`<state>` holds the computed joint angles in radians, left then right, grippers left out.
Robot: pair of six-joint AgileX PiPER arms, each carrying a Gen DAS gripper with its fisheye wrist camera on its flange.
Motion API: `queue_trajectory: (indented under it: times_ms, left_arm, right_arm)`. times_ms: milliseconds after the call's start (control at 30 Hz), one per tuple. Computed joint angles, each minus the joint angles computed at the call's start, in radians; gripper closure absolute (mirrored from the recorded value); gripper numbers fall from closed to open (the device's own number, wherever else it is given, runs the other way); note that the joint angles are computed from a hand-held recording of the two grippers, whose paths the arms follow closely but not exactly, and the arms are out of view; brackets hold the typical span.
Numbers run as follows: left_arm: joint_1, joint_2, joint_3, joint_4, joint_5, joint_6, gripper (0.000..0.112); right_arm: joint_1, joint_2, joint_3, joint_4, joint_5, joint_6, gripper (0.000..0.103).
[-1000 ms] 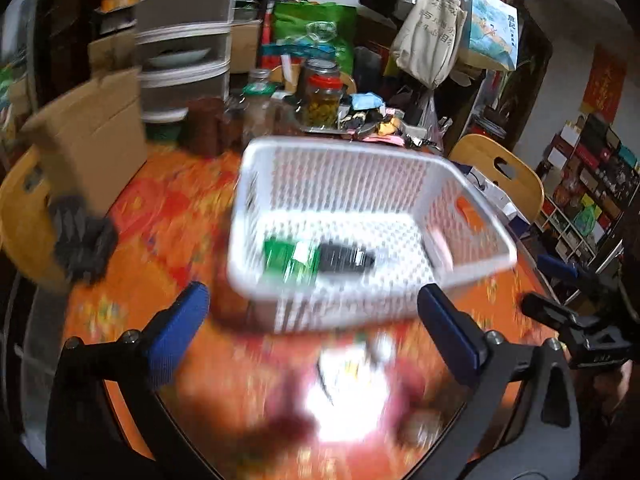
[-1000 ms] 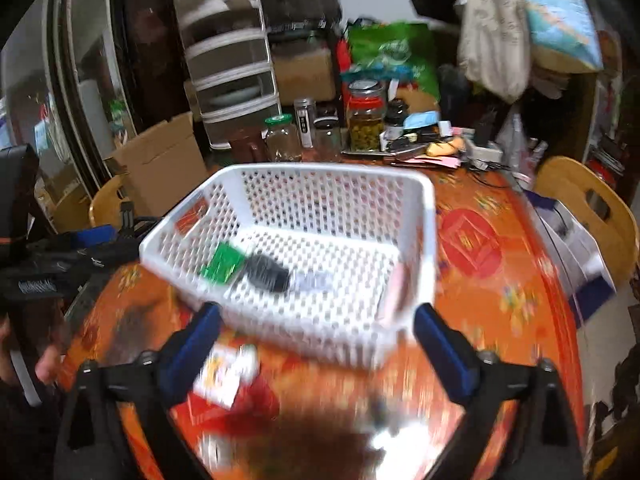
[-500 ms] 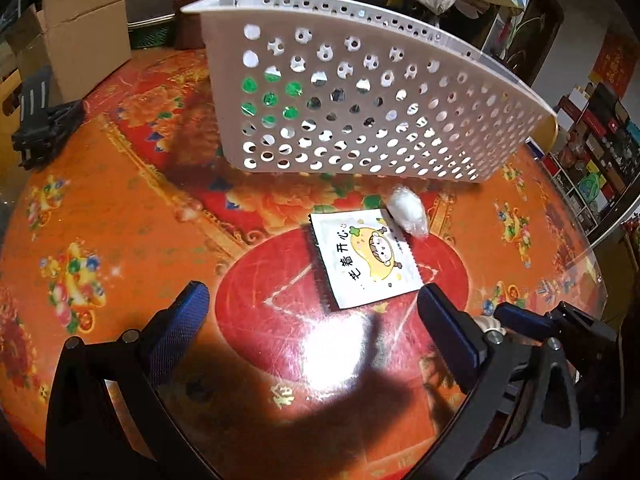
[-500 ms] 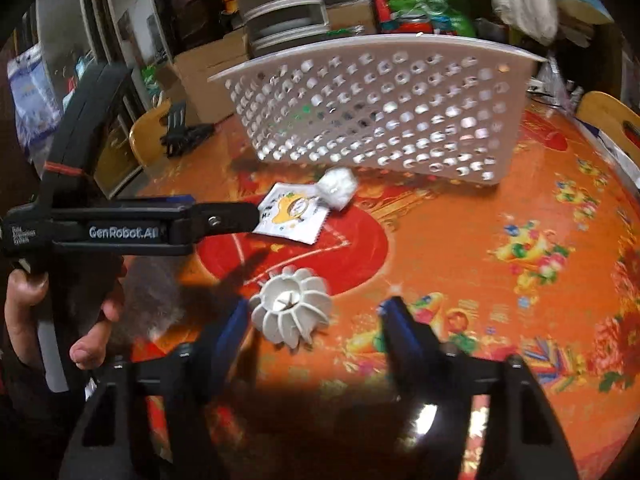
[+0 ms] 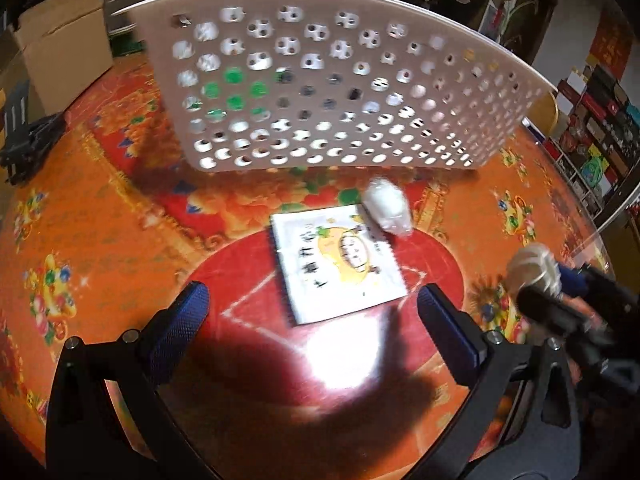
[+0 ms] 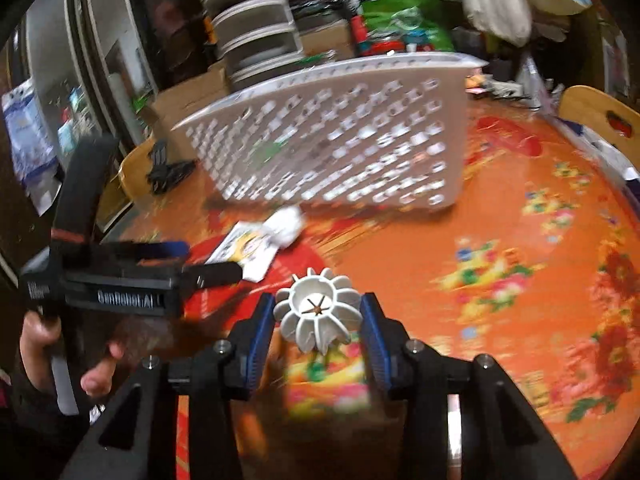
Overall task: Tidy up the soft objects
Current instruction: 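Grasp the white ribbed ball with the right tool while the left tool grasps the cartoon card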
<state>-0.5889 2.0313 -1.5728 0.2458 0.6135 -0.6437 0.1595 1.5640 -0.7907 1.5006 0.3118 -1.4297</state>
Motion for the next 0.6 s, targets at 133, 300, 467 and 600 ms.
queue_trajectory:
  times_ms: [133,300,467,600]
  left_arm:
    - [-0.055,0.065,-0.094,0.105,0.070,-0.088,0.009]
    - [-0.090,0.092,-0.129,0.172,0.095,-0.139,0.021]
    - [-0.118,0.100,-0.149,0.205,0.101,-0.169,0.045]
    - [-0.130,0.087,-0.144,0.231,0.103,-0.196,0.074]
  right_arm:
    - [-0.023,0.009,-0.006,0.068,-0.012,-0.069,0.060]
    - [-0.035,0.014,-0.008,0.105,0.013,-0.108,0.060]
    - [-0.036,0.007,0.005,0.135,0.022,-0.137,0.060]
    - [-0.038,0.012,0.001,0.120,0.031,-0.124,0.060]
